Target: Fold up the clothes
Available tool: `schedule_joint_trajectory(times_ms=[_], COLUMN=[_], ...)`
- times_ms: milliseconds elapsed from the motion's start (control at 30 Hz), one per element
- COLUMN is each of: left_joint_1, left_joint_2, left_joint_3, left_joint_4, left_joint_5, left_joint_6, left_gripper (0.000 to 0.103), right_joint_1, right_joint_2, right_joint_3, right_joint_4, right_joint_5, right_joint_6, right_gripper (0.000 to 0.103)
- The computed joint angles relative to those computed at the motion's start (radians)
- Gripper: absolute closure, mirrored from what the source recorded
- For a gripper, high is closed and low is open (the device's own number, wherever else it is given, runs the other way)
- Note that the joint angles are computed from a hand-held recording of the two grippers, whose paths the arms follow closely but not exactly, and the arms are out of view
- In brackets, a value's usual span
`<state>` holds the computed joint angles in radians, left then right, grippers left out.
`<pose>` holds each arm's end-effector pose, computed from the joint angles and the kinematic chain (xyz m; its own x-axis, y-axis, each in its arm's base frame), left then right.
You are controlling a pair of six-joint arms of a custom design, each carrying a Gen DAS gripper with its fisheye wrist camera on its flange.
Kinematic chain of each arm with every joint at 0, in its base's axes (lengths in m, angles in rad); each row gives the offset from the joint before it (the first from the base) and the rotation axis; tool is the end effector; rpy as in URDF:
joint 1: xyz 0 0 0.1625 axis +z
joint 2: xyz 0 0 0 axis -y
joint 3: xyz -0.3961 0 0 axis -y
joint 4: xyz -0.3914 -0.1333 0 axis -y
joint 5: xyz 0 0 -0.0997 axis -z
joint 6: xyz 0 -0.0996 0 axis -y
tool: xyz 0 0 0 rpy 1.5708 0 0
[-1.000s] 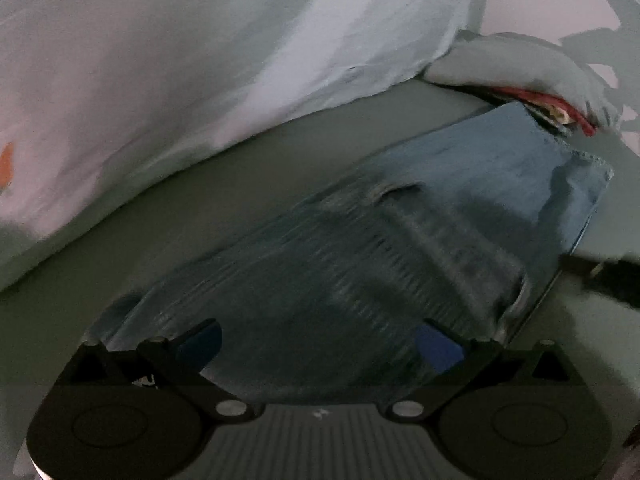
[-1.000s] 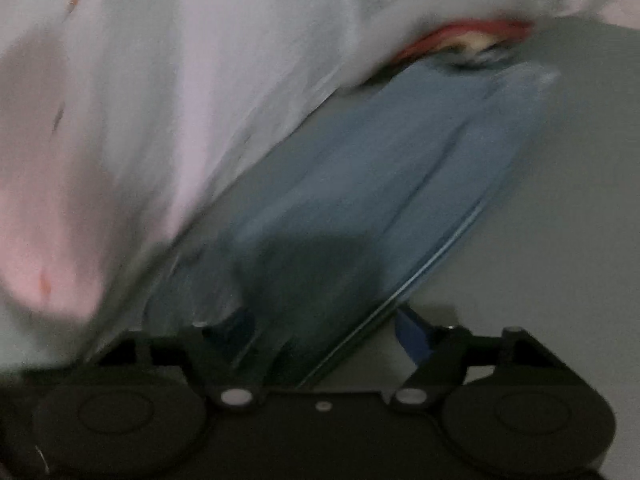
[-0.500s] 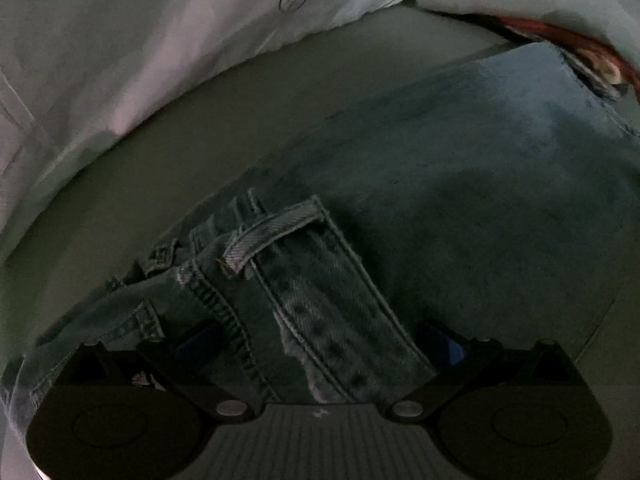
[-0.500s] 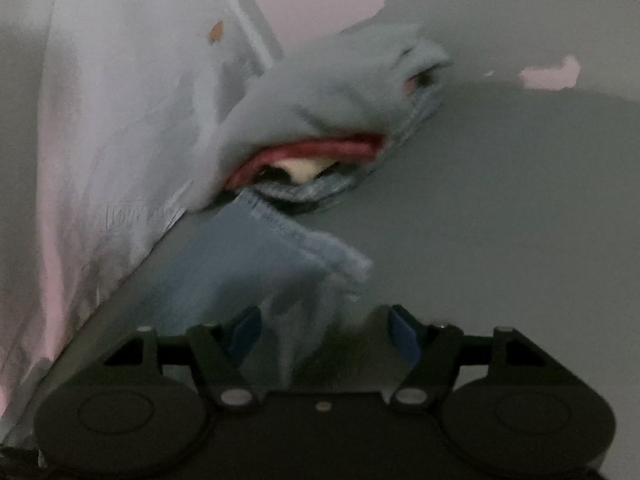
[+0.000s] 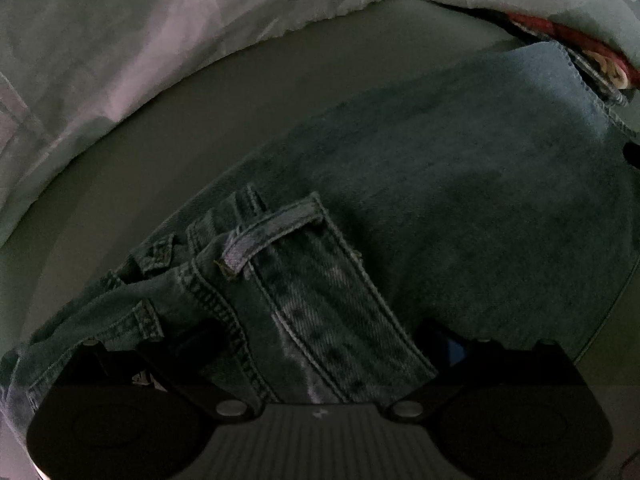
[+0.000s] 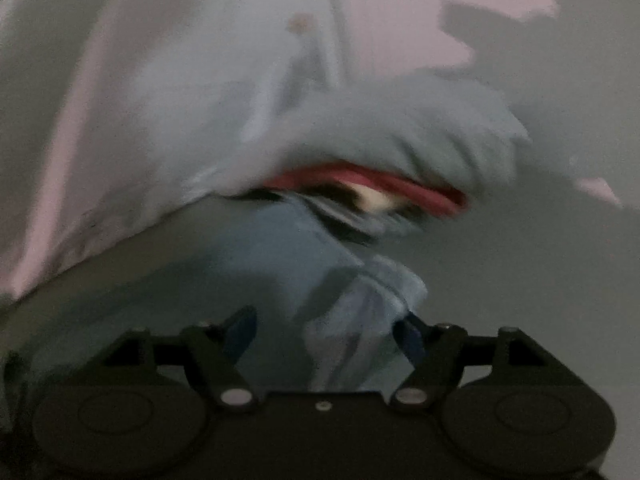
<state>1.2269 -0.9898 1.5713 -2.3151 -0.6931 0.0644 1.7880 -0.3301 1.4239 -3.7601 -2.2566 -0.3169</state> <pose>-0.0226 -0.6857 0.2320 -0.6208 0.1576 -0.7680 0.3734 0.9208 -0.1129 0.2127 -0.6377 -0.0034 -0.8027 0.2248 0.5524 -0.3670 0.5440 -0.7546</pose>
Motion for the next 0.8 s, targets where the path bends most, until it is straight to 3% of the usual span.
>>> schedule_joint_trajectory(times_ms=[133, 200, 233, 333, 400, 600, 700, 800], left_joint_1=[0.001, 0.002, 0.003, 0.004, 0.006, 0.011, 0.012, 0.004], left_joint_2=[-0.002, 0.0, 0.0, 0.002, 0.004, 0.006, 0.002, -0.021], left_joint_3=[0.012, 0.019, 0.023, 0.033, 0.036, 0.045, 0.057, 0.049], left_joint_4=[-0.033, -0.06, -0.074, -0.111, -0.132, -0.184, -0.22, -0.142], left_joint_5=[0.002, 0.003, 0.004, 0.004, 0.003, 0.003, -0.005, -0.035], left_joint_6=[0.009, 0.017, 0.023, 0.039, 0.045, 0.052, 0.063, 0.006], left_gripper=[0.0, 0.0, 0.0, 0.0, 0.0, 0.0, 0.0, 0.001], right_joint_1=[-0.04, -0.055, -0.057, -0.052, -0.056, -0.049, -0.015, 0.035], right_joint_2=[-0.051, -0.064, -0.066, -0.06, -0.072, -0.114, -0.117, -0.111], right_joint_3=[0.049, 0.075, 0.073, 0.059, 0.073, 0.111, 0.103, 0.076], right_joint_4=[0.051, 0.014, 0.028, 0.042, 0.045, 0.055, 0.037, 0.031], right_joint_5=[0.026, 0.068, 0.068, 0.053, 0.09, 0.182, 0.169, 0.145], right_joint_6=[0.194, 0.24, 0.249, 0.226, 0.247, 0.36, 0.365, 0.34], right_gripper=[0.027, 0.039, 0.055, 0.072, 0.083, 0.089, 0.089, 0.09])
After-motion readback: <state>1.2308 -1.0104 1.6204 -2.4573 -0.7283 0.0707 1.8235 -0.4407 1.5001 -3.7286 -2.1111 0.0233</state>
